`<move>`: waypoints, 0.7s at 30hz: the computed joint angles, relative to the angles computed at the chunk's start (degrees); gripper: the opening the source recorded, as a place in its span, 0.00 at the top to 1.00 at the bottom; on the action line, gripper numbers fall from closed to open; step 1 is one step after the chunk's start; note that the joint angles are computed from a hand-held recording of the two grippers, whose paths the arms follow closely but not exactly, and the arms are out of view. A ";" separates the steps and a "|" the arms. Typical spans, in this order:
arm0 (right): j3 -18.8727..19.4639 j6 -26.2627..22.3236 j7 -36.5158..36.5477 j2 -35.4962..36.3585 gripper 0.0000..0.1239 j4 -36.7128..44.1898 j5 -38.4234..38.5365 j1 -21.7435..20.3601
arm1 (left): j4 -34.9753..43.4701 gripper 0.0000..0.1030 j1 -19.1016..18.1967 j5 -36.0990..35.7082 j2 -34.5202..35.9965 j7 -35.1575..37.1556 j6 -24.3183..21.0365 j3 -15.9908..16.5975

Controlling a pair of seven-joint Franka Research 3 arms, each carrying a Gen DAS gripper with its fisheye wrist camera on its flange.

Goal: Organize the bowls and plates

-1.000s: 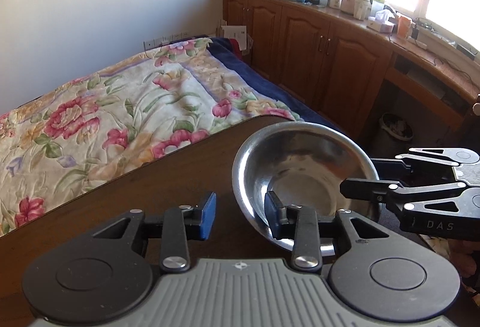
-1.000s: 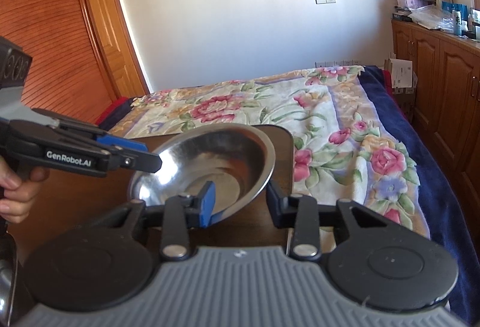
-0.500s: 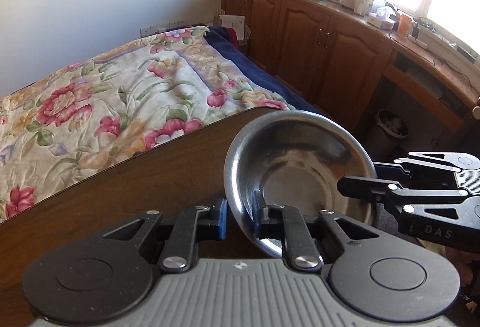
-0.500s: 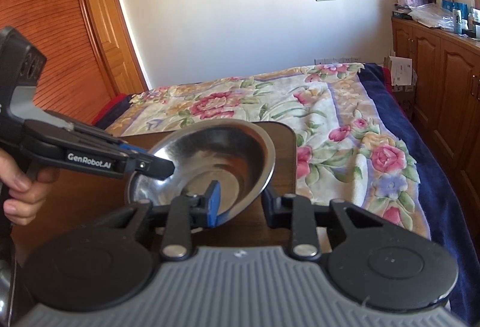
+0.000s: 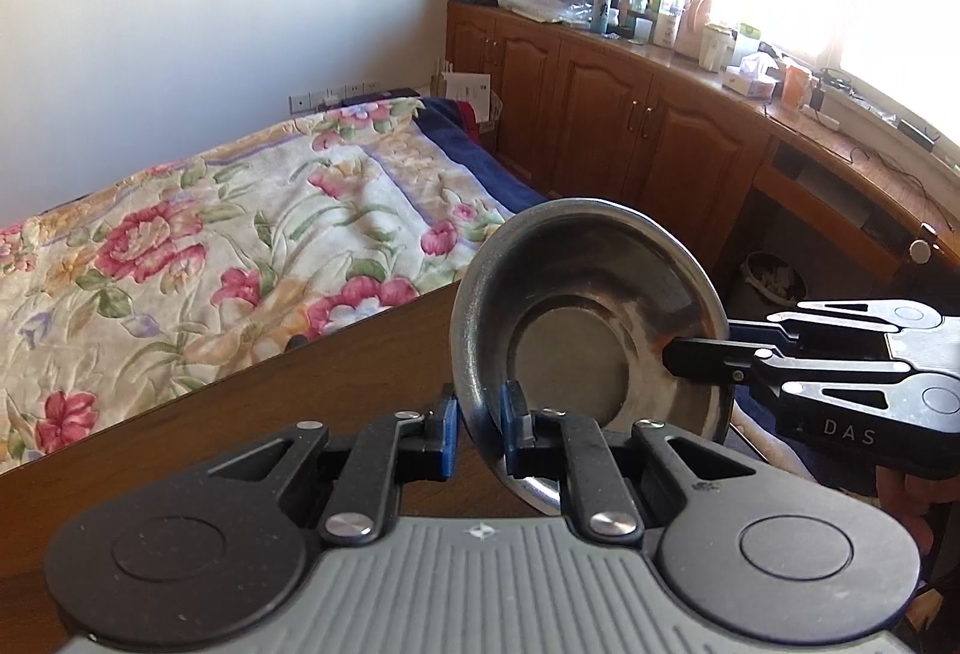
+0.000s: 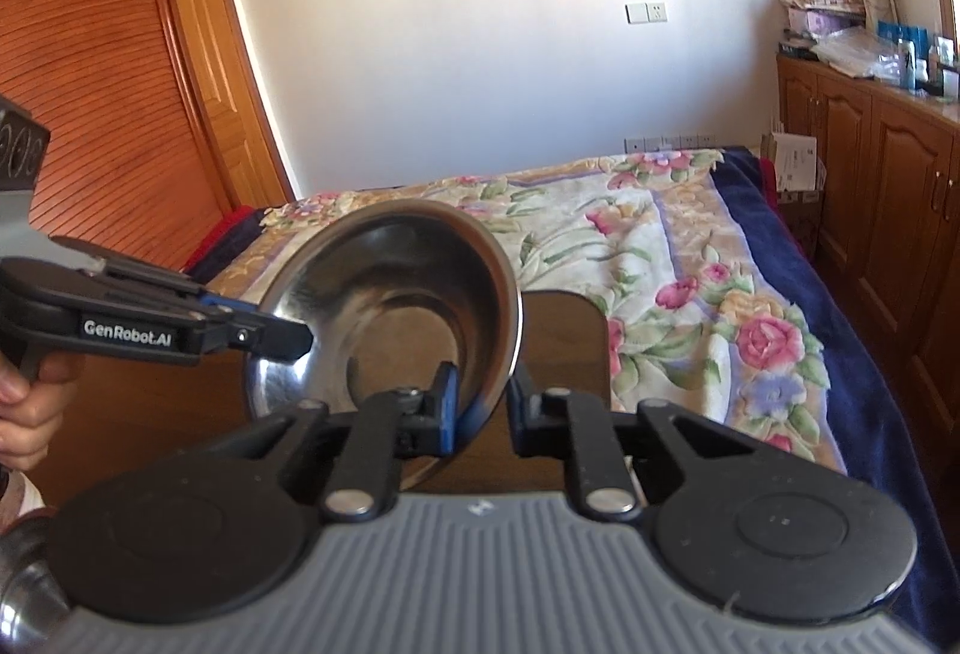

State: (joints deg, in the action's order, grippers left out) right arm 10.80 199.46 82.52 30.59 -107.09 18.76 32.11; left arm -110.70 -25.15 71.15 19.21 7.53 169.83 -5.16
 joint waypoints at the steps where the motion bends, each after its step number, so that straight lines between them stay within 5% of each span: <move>1: -0.09 0.11 -0.12 -0.27 0.85 -0.21 -0.02 0.17 | -0.44 0.86 0.09 -0.12 -0.45 0.18 0.16 -0.07; 9: -1.49 0.21 -1.06 -2.35 0.87 -2.00 1.36 2.37 | -4.99 0.86 0.63 5.97 -5.10 -6.20 0.54 -0.89; 21: -3.28 1.48 -4.50 -6.42 0.88 -6.63 6.03 6.68 | -12.68 0.86 4.18 18.04 -12.65 -18.95 0.37 -6.23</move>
